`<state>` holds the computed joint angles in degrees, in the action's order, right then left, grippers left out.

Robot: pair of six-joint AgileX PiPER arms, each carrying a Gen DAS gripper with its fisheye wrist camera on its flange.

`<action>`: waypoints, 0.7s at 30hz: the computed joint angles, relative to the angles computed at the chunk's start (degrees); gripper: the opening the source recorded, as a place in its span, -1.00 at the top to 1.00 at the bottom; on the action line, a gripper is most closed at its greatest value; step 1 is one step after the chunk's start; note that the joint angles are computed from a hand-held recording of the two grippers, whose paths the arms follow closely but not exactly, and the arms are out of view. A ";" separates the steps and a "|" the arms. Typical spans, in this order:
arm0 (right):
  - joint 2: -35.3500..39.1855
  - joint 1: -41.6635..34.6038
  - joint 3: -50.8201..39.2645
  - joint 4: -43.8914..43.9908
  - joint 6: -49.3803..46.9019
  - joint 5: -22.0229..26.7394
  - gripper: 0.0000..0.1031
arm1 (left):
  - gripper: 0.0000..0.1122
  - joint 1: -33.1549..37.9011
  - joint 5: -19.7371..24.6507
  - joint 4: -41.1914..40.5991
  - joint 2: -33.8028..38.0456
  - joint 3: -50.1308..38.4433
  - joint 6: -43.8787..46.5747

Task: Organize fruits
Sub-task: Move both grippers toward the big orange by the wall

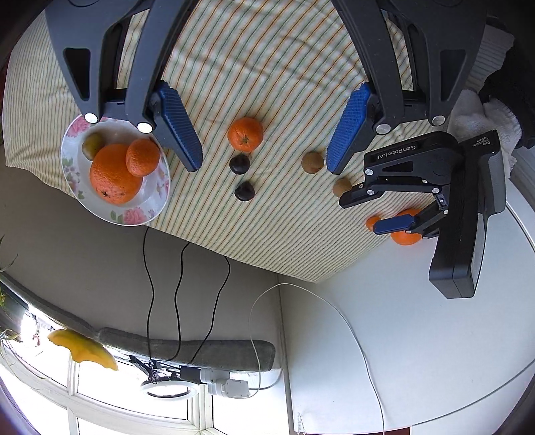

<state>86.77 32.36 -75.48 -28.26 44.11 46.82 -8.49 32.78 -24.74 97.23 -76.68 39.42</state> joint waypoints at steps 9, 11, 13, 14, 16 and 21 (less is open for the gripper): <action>11.01 -6.24 -11.31 18.29 -16.33 -5.07 -0.54 | -0.25 9.60 -0.50 -13.24 -4.27 5.44 9.68; 13.90 -7.43 -14.89 23.40 -20.83 -5.00 -0.54 | -0.25 11.78 -1.00 -15.00 -4.62 6.53 10.29; 17.42 -8.70 -19.62 28.58 -25.49 -4.15 -0.54 | -0.25 13.88 -1.18 -16.53 -4.62 7.34 10.58; 19.20 -9.03 -22.13 30.30 -27.04 -3.47 -0.54 | -0.25 14.98 -1.51 -17.46 -4.70 8.02 10.93; 22.99 -9.43 -27.54 34.08 -30.56 -1.54 -0.54 | -0.25 16.69 -1.38 -19.07 -4.43 8.64 11.43; 34.63 -9.36 -45.17 40.32 -36.63 6.44 -0.54 | -0.25 18.62 -2.72 -20.34 -3.88 9.55 10.70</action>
<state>121.41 22.99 -120.65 12.06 7.48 53.26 10.13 30.06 -45.08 93.35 -67.13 50.12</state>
